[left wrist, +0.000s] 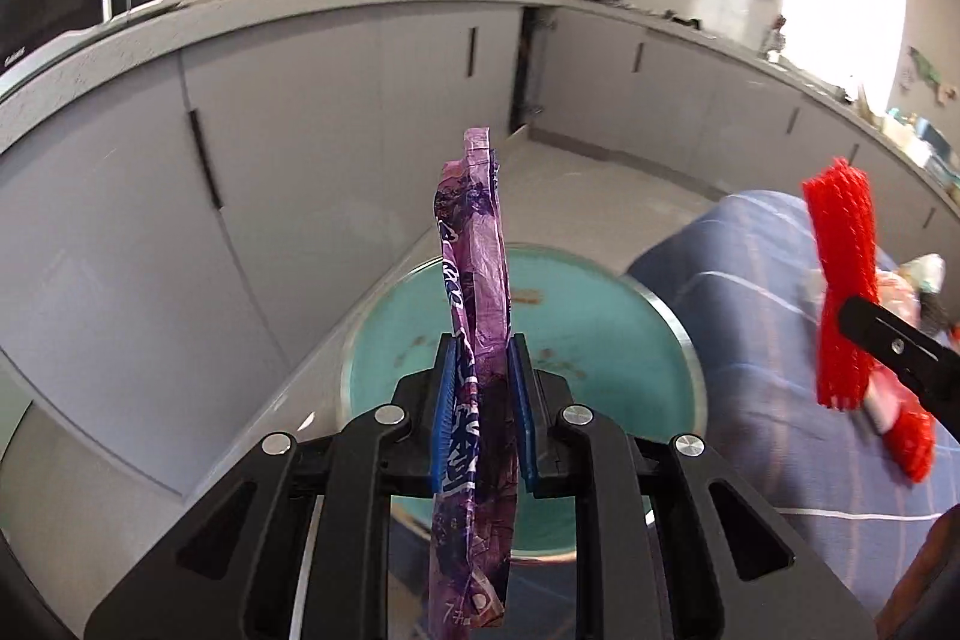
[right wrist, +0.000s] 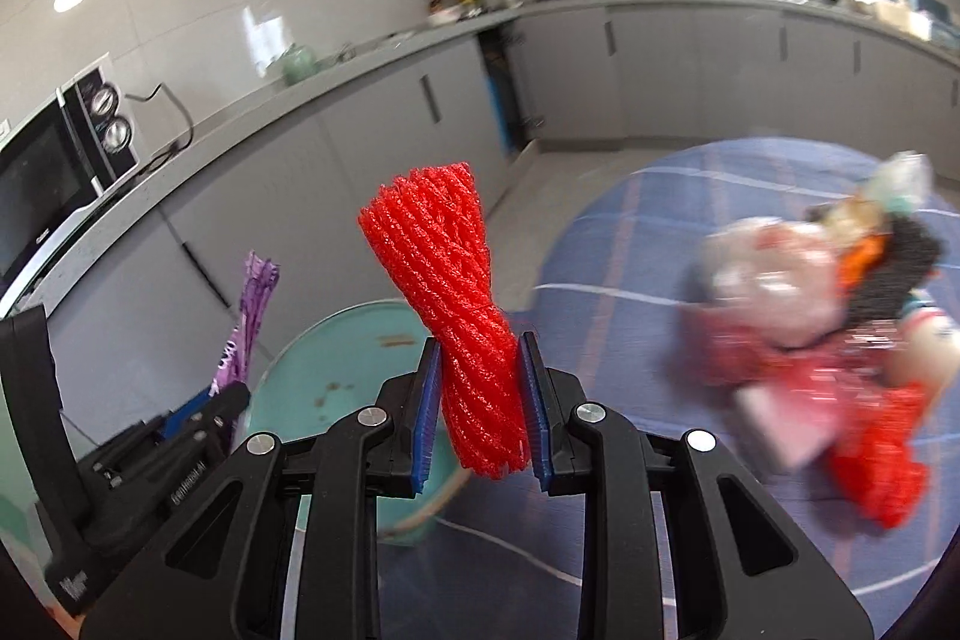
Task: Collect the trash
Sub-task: 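Carry both items over the teal bin and open both tools to drop them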
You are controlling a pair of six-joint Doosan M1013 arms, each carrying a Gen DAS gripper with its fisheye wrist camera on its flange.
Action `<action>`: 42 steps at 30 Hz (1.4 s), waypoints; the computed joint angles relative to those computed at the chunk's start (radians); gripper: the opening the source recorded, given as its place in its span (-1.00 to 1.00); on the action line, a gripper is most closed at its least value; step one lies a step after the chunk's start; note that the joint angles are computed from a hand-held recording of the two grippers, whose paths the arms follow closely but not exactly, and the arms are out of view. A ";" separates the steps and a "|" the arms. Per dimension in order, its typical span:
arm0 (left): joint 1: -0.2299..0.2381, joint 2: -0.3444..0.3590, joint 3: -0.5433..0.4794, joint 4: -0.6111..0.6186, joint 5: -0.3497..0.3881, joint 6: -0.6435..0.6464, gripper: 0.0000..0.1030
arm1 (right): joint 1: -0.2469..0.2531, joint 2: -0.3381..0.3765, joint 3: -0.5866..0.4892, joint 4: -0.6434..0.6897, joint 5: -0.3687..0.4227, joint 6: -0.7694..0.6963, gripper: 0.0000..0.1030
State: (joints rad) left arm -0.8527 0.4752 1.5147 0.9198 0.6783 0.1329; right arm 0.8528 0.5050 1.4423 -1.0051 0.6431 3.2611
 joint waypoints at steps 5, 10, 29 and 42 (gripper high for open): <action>0.024 0.018 0.000 -0.074 -0.009 0.050 -0.65 | -0.033 0.079 -0.101 0.232 -0.078 -0.188 -0.49; 0.042 0.039 -0.006 -0.152 -0.027 0.114 -0.65 | -0.049 0.142 -0.177 0.388 -0.063 -0.328 -0.48; 0.059 0.089 -0.045 -0.243 -0.024 0.260 -0.07 | -0.058 0.192 -0.239 0.424 -0.013 -0.386 -0.04; 0.029 0.070 -0.033 -0.117 0.048 0.139 0.59 | -0.028 0.110 -0.128 0.187 0.013 -0.149 0.17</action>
